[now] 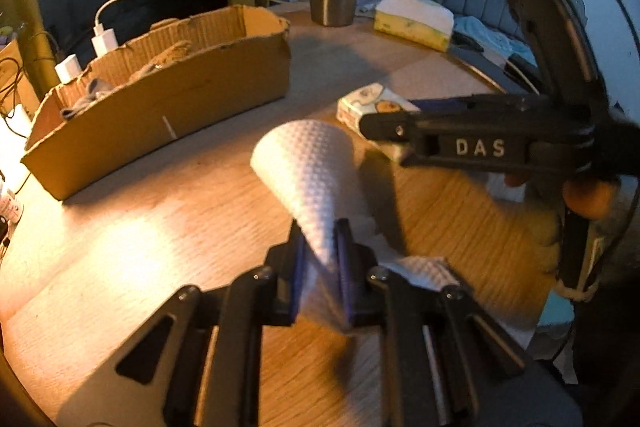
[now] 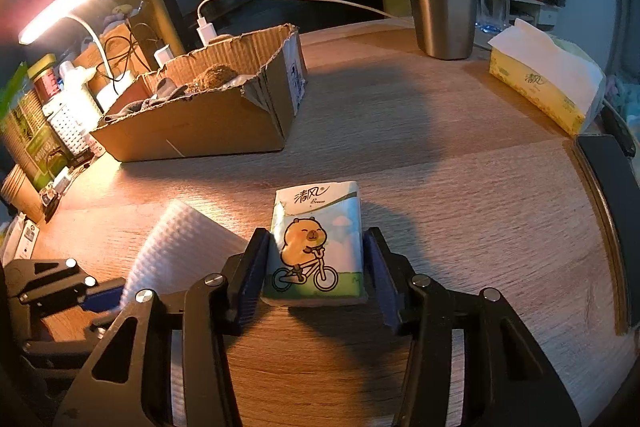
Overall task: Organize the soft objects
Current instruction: 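Grasp the white paper towel with the left tool while the right tool lifts the tissue pack, then carry the paper towel with the left tool while the right tool carries the tissue pack to the box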
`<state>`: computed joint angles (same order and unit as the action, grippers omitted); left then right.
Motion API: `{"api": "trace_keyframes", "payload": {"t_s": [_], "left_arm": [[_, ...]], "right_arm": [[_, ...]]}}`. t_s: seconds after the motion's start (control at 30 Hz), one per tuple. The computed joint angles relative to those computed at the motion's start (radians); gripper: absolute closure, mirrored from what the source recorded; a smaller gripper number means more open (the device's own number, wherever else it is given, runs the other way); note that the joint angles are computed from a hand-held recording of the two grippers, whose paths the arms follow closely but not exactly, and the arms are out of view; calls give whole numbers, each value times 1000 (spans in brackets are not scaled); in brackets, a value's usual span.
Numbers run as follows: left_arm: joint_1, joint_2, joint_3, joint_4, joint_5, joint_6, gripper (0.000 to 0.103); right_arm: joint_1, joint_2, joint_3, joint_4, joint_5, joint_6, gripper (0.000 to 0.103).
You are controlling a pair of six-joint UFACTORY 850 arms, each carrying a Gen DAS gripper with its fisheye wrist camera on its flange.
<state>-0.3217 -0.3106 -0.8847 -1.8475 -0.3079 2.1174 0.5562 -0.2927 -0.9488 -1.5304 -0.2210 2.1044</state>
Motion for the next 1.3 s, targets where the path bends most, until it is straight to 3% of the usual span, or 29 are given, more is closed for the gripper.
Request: {"api": "trace_keyframes", "payload": {"t_s": [0.3,0.83,1.3], "left_arm": [[50,37,4,1,-53,-9,88],[133,89,-18,-74,-138,49,88],[174,100,-70,-98,-169,31,88]], "right_arm": [[6,14,3,-22,-12,36,52],[27,29,-99,89,-71,-155,52],[17,6,-195,150,-84,-280,52]]}}
